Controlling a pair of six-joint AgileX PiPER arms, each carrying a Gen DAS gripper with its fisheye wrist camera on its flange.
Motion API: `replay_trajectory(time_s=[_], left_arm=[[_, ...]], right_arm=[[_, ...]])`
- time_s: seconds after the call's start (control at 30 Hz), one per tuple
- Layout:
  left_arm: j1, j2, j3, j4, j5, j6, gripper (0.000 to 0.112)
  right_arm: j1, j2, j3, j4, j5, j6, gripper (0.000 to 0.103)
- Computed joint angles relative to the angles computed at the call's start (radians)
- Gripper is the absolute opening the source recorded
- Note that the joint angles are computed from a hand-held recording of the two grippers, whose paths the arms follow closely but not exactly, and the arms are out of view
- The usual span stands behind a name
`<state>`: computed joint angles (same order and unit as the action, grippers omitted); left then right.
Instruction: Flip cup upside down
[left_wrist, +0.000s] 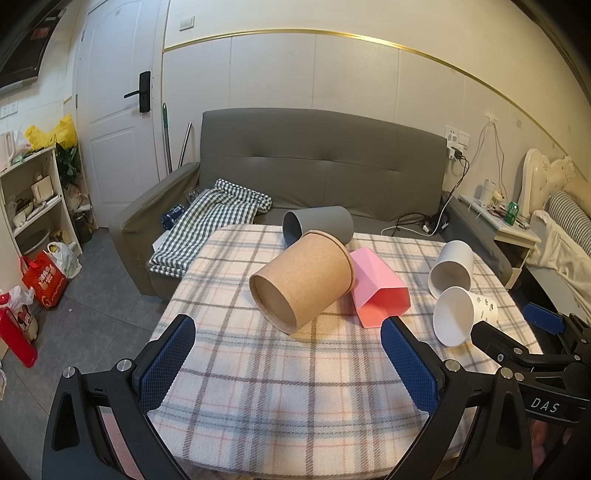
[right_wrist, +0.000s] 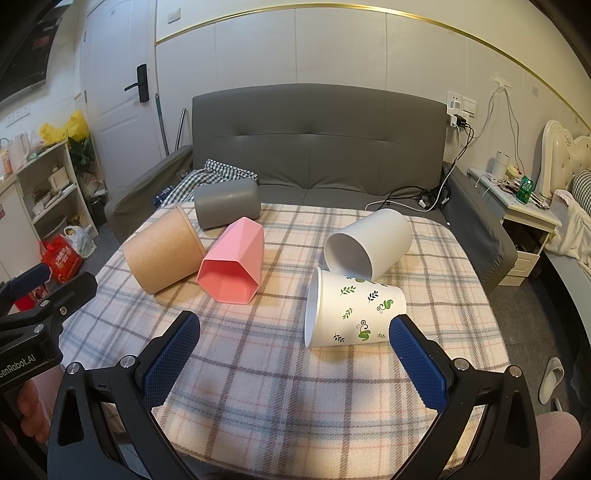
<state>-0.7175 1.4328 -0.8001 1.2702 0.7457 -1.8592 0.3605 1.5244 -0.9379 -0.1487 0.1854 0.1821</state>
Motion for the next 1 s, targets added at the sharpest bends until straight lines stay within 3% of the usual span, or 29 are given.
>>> replay_trajectory(time_s=[0.13, 0.3, 0.57, 0.7, 0.77, 0.93, 1.0], left_arm=[[0.001, 0.000, 0.001, 0.000, -0.003, 0.000, 0.103], [0.008, 0.005, 0.005, -0.003, -0.014, -0.003, 0.103], [0.056, 0.015, -0.009, -0.066, -0.053, 0.062, 0.103], [0.115, 0.015, -0.040, -0.144, -0.104, 0.156, 0.103], [0.127, 0.031, -0.066, -0.156, -0.083, 0.186, 0.103], [0.210, 0.084, -0.127, -0.212, -0.127, 0.283, 0.103], [0.246, 0.107, -0.151, -0.249, -0.157, 0.322, 0.103]], right_arm=[[0.015, 0.008, 0.005, -0.094, -0.014, 0.104, 0.103], [0.008, 0.022, 0.015, -0.082, -0.033, 0.086, 0.103], [0.018, 0.029, -0.039, -0.089, 0.050, 0.099, 0.103], [0.000, 0.057, -0.128, -0.018, 0.135, 0.063, 0.103], [-0.001, 0.081, -0.188, -0.059, 0.195, 0.119, 0.103], [-0.082, 0.205, -0.423, 0.095, 0.372, 0.052, 0.103], [-0.096, 0.270, -0.527, 0.077, 0.445, 0.073, 0.103]])
